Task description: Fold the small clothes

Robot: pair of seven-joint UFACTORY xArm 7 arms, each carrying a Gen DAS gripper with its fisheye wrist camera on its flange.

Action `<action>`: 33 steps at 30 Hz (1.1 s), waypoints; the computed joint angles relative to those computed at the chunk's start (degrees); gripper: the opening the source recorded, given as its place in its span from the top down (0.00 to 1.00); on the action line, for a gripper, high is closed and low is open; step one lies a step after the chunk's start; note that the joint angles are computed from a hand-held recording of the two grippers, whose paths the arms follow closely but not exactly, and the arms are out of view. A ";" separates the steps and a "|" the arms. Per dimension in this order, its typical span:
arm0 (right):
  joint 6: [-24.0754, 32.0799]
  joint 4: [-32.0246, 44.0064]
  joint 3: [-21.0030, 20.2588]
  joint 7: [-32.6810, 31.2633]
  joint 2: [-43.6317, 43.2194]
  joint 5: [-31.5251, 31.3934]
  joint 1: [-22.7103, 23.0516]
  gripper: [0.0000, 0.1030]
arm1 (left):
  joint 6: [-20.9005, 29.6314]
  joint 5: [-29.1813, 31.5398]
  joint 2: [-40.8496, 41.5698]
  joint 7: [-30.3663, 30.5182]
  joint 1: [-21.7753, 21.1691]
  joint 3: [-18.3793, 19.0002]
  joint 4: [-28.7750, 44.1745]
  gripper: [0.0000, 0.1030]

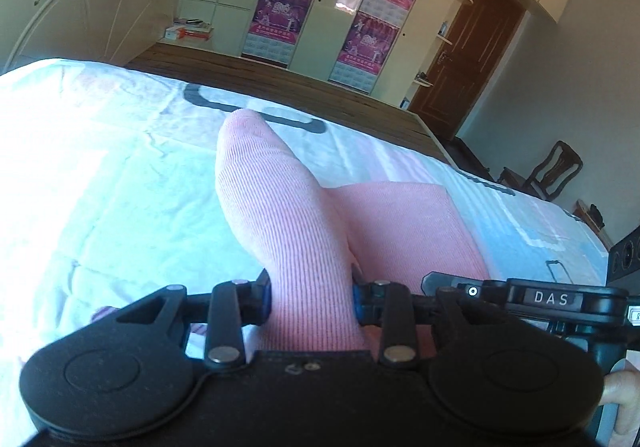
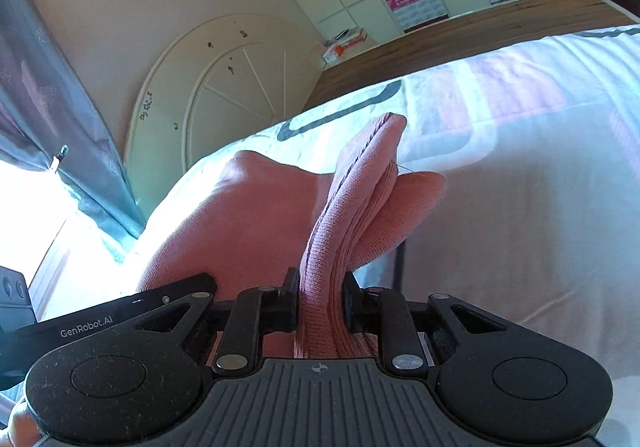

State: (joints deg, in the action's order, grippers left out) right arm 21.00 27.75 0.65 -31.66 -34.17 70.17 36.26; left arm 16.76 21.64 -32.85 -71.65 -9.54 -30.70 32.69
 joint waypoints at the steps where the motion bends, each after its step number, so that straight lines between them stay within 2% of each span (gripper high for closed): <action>1: -1.67 0.90 0.97 -0.67 2.08 1.17 0.88 0.81 | -0.06 0.06 -0.82 0.38 -0.12 0.80 -1.46 0.69; 3: -3.92 2.32 2.37 -0.66 5.63 2.90 1.82 0.81 | 0.31 -0.46 -2.22 0.99 -0.31 2.51 -4.88 0.68; 5: -6.37 2.69 4.39 2.31 7.95 1.48 0.81 0.81 | -1.64 -2.79 -2.48 1.50 -1.99 5.23 -8.80 0.61; 7: -6.31 1.77 4.89 6.03 8.35 -2.63 -0.88 0.81 | -3.54 -2.56 -4.41 0.85 -0.37 4.21 -11.81 0.38; 9: -6.29 0.79 6.17 11.14 8.39 -9.47 -3.02 0.81 | -2.94 -2.90 -5.39 0.60 0.46 3.43 -12.43 0.25; 11: -6.68 0.43 6.80 14.87 8.68 -13.88 -3.89 0.81 | -2.86 -4.69 -5.22 2.03 -1.34 5.78 -12.49 0.25; 12: -6.91 0.19 6.67 15.91 8.32 -15.18 -3.70 0.81 | -1.69 -5.24 -5.81 2.24 -1.55 5.82 -12.04 0.25; 13: -7.42 0.23 7.40 17.79 8.15 -17.59 -4.20 0.81 | -0.71 -4.92 -7.44 1.72 -0.61 4.75 -11.97 0.29; 15: -9.48 0.67 8.28 20.00 8.10 -21.00 -3.99 0.81 | 0.40 -2.90 -12.58 -0.16 2.59 1.35 -12.37 0.29; 17: -11.55 2.08 7.88 21.05 9.21 -23.32 -3.13 0.81 | 0.71 -1.07 -14.28 0.32 4.64 -0.15 -10.95 0.29; 22: -12.75 7.85 5.79 25.59 17.45 -28.74 -1.73 0.80 | -3.36 0.75 -5.25 3.77 8.86 -0.40 -5.02 0.32; 24: -14.16 8.98 9.10 32.43 20.60 -36.44 -5.68 0.81 | -4.62 1.10 -0.25 3.85 10.98 -0.78 -3.30 0.34; 25: -14.45 9.31 10.78 35.64 21.76 -40.67 -7.99 0.81 | -4.58 0.69 2.00 4.03 10.74 -0.09 -2.99 0.34; 27: -15.49 10.11 9.65 36.98 24.18 -42.68 -7.33 0.81 | -3.91 2.63 5.07 1.48 13.94 -2.03 -2.57 0.33; 29: -16.62 10.77 8.25 36.12 25.83 -42.90 -5.94 0.81 | -6.40 2.73 6.68 0.05 13.08 0.02 -4.40 0.32; 30: -16.85 10.81 8.63 37.06 26.08 -44.56 -6.46 0.80 | -7.36 3.03 6.60 -1.33 13.58 -0.09 -5.06 0.29; 32: -16.19 11.12 9.21 39.23 26.10 -47.81 -7.55 0.80 | -6.22 3.57 6.18 -2.32 13.49 -0.49 -4.80 0.29; 33: -15.20 11.19 9.01 39.87 25.55 -48.21 -7.57 0.80 | -4.35 3.27 4.72 -2.11 12.01 0.21 -4.92 0.29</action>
State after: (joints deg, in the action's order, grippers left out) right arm 5.79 38.93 9.66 8.20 -8.62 21.96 28.69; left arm 12.41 24.91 -28.13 -73.76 2.47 -30.49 27.77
